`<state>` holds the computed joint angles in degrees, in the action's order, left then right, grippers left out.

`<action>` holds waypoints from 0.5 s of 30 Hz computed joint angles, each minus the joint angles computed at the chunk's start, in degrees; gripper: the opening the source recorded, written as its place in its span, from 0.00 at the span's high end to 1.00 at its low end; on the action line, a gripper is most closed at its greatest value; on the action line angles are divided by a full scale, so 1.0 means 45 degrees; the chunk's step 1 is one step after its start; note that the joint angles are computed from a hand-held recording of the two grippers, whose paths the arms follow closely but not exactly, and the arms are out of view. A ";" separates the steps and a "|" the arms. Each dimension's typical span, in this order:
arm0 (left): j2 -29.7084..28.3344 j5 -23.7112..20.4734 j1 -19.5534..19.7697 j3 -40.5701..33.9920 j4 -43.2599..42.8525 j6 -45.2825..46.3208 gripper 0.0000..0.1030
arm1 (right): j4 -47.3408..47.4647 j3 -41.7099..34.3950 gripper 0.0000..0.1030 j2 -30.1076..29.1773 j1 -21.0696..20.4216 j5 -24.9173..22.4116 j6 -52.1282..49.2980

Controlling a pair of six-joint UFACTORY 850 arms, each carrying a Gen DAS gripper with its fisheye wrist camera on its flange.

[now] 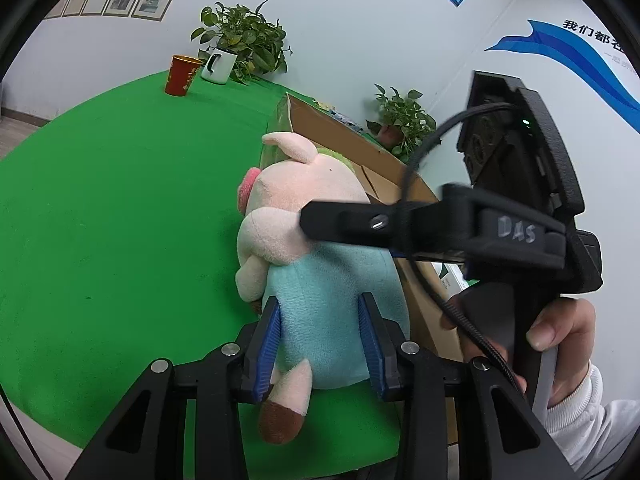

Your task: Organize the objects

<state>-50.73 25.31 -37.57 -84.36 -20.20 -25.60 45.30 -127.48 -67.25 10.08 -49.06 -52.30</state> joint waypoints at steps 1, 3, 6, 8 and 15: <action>-0.0024 -0.0031 -0.0023 -0.0060 -0.0156 0.0160 0.65 | -0.0180 0.0120 0.01 0.0061 0.0033 0.0125 0.0170; -0.0101 -0.0130 -0.0045 -0.0221 -0.0367 0.0415 0.65 | -0.0712 0.0003 0.01 -0.0025 0.0126 0.0338 0.0696; -0.0221 -0.0298 -0.0072 -0.0464 -0.0761 0.0889 0.65 | -0.1517 -0.0191 0.02 -0.0206 0.0308 0.0757 0.1316; -0.0354 -0.0495 -0.0163 -0.0764 -0.1400 0.1700 0.67 | -0.1944 0.0367 0.03 0.0053 0.0449 0.1434 0.1256; -0.0803 -0.1045 -0.0381 -0.1822 -0.3730 0.4589 0.70 | -0.0814 0.1884 0.18 0.0804 0.0380 0.2898 0.0170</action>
